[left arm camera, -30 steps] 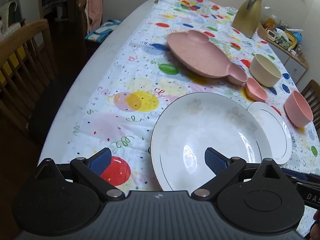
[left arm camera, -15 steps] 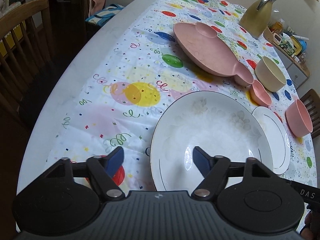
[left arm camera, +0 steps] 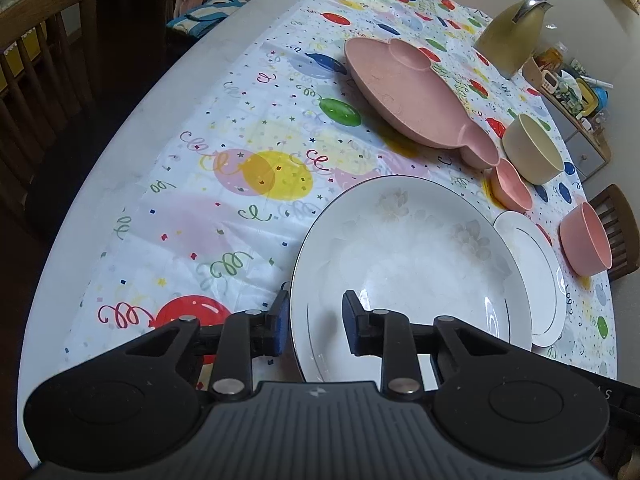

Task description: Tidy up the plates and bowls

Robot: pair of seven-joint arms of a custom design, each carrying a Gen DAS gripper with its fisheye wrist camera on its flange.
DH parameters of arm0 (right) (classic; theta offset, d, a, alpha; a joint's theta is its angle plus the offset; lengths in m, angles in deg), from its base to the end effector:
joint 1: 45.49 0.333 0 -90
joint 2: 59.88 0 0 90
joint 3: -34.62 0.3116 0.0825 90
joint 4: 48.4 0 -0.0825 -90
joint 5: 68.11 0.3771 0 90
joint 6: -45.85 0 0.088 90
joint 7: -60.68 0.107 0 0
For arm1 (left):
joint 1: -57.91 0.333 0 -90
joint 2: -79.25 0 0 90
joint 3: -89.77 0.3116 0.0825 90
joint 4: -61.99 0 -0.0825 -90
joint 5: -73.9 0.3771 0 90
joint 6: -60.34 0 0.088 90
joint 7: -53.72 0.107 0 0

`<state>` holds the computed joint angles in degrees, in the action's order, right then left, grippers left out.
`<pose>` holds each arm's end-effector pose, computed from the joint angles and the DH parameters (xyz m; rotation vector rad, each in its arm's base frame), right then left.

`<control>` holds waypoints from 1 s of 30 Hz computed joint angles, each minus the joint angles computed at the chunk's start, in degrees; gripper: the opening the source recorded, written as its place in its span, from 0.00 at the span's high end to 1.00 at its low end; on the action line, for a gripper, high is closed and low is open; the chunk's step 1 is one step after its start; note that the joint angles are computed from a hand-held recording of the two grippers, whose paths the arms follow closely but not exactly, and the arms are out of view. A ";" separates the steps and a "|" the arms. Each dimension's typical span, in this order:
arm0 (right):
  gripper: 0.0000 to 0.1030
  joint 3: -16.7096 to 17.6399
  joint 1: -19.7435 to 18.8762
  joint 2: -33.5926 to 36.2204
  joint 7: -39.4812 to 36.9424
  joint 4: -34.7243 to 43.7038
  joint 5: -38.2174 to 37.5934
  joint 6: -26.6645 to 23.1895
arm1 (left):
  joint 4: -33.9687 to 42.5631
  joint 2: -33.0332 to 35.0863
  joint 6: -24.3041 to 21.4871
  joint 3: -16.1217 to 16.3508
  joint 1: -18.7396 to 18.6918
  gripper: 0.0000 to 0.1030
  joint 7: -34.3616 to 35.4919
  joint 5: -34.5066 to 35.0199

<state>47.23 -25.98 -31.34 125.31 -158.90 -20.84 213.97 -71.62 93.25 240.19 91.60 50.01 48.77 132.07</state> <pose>0.5758 0.2931 0.2743 -1.9229 1.6087 0.0578 0.5127 -0.1295 0.2749 -2.4437 1.3949 -0.7418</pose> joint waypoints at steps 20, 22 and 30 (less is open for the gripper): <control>0.93 1.18 -1.43 -7.75 -11.19 -9.25 5.69 -2.18 | -12.20 -9.89 -2.16 -7.53 2.03 0.74 6.31 -9.50; 0.93 1.09 -1.38 -8.79 -12.55 -10.51 6.85 -2.54 | -13.34 -10.82 -2.28 -8.16 2.05 0.74 6.42 -10.27; 0.93 0.03 0.08 -11.84 -15.44 -14.42 9.81 -3.00 | -14.49 -12.10 -2.86 -9.03 2.13 0.74 3.02 -7.12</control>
<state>47.26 -25.90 -43.18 109.87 -173.32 -11.03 210.97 -86.11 81.16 237.33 82.57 52.14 51.79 124.95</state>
